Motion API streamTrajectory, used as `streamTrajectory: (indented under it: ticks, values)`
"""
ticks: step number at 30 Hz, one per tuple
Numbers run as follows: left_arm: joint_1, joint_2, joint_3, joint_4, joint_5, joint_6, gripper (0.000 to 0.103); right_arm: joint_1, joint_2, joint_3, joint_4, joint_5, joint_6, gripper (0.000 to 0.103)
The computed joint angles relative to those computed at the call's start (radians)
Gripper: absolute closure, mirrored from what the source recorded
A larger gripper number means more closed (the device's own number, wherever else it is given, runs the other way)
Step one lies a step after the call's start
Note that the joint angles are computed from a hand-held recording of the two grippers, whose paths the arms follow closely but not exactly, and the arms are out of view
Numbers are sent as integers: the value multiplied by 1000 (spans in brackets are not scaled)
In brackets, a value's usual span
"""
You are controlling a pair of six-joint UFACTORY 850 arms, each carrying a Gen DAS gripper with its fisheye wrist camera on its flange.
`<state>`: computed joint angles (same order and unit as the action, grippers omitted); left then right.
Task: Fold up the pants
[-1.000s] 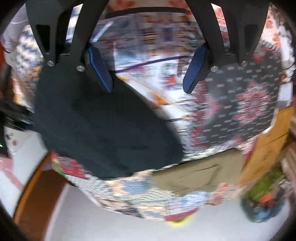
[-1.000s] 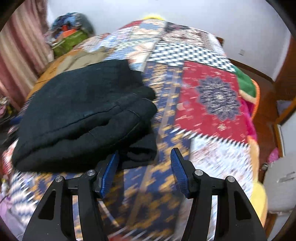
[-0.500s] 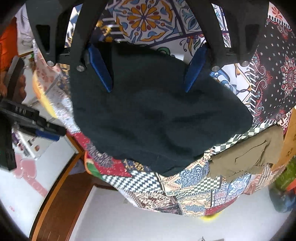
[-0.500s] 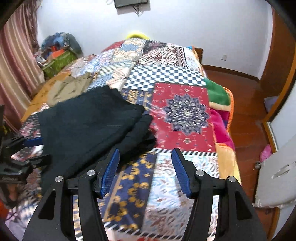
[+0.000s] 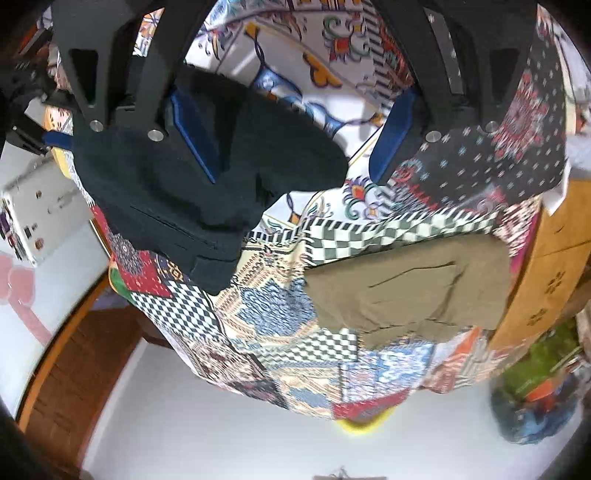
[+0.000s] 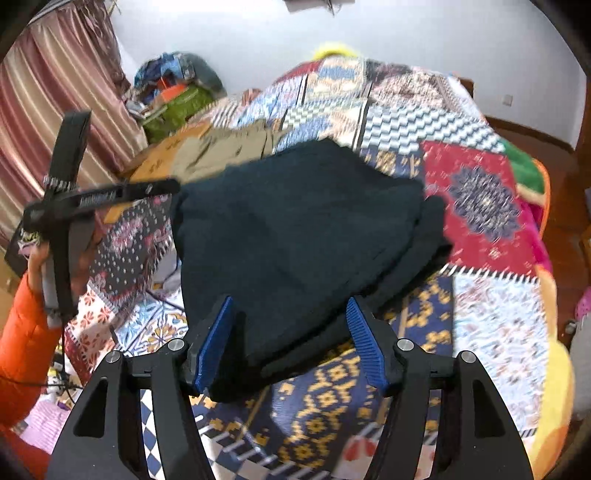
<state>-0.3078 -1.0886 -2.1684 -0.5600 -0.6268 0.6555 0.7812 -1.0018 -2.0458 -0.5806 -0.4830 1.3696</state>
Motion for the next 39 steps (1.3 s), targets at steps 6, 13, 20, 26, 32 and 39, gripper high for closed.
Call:
streamTrajectory:
  ticks: [6, 13, 20, 26, 32, 39]
  values:
    - [-26, -204, -299, 91, -201, -4, 10, -2, -31, -27, 86, 9, -71, 40]
    - [-16, -234, -325, 14, -264, 30, 27, -5, -33, -28, 94, 4, -108, 38]
    - [-23, -30, 21, -55, -117, 142, 49, -3, 16, 53, 37, -10, -67, 38]
    - [-36, 114, 257, -151, -66, 247, 56, -9, 105, 213, -45, 1, 79, 38]
    - [-68, 239, 457, -250, 2, 385, 56, -16, 173, 330, -85, -53, 178, 38]
    - [-52, 254, 438, -222, 10, 283, 56, -5, 223, 361, -157, -82, 212, 38]
